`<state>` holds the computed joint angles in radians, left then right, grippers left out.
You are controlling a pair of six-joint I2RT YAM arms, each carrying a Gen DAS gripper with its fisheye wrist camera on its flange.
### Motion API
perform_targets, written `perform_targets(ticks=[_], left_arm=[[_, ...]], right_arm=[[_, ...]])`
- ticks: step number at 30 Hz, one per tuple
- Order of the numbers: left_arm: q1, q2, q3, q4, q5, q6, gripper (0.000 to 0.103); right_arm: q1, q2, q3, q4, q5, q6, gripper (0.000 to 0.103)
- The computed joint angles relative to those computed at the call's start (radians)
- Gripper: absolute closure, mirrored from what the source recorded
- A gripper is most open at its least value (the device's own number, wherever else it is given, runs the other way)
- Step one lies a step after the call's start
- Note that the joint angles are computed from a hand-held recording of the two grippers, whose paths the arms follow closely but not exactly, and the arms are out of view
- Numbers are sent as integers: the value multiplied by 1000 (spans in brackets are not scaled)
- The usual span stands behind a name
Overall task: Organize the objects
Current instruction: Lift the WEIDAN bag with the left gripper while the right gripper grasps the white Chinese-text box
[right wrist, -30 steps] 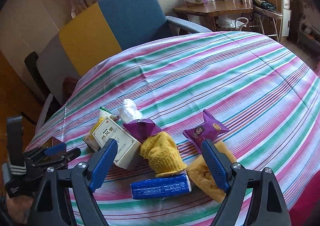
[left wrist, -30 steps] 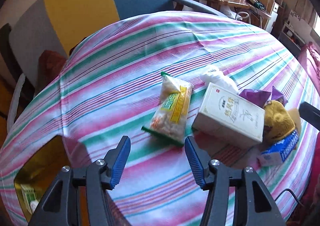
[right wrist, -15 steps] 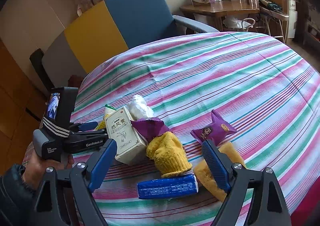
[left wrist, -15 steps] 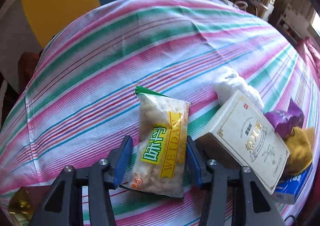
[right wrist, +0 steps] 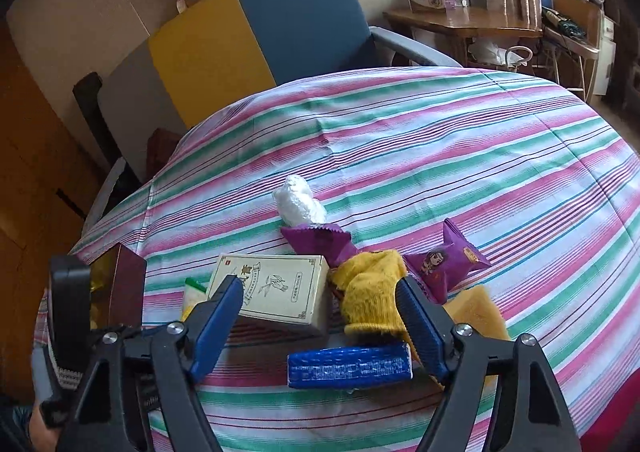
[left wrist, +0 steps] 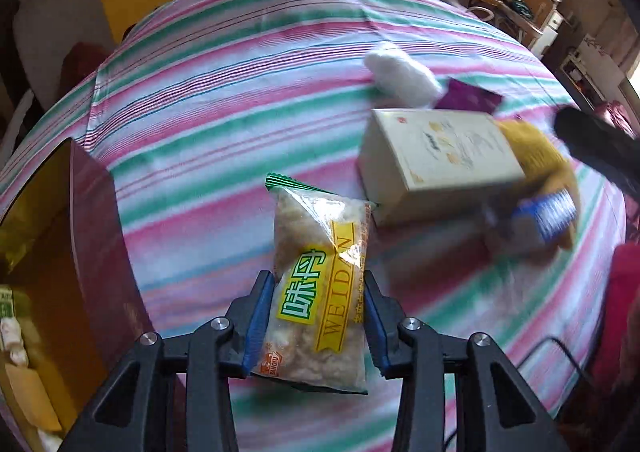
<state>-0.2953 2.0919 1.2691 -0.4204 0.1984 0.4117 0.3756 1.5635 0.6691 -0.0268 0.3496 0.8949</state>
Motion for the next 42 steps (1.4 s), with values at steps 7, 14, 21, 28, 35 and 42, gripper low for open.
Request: perform_targets(ticks=[7, 14, 21, 28, 35, 42], left_arm=[[46, -212, -303, 33, 97, 91, 61], [107, -379, -544, 133, 140, 223, 61], [133, -397, -587, 147, 185, 238, 61], [218, -389, -584, 100, 246, 347, 61], [269, -376, -583, 80, 285, 391, 61], [289, -368, -583, 78, 299, 411, 61]], right_arm=[[-12, 36, 7, 25, -83, -16, 26], [-9, 52, 26, 53, -135, -23, 25], [-83, 194, 170, -12, -235, -27, 23], [-45, 302, 195, 183, -584, -18, 22], [69, 310, 379, -169, -352, -171, 22], [80, 519, 714, -415, -207, -271, 20]])
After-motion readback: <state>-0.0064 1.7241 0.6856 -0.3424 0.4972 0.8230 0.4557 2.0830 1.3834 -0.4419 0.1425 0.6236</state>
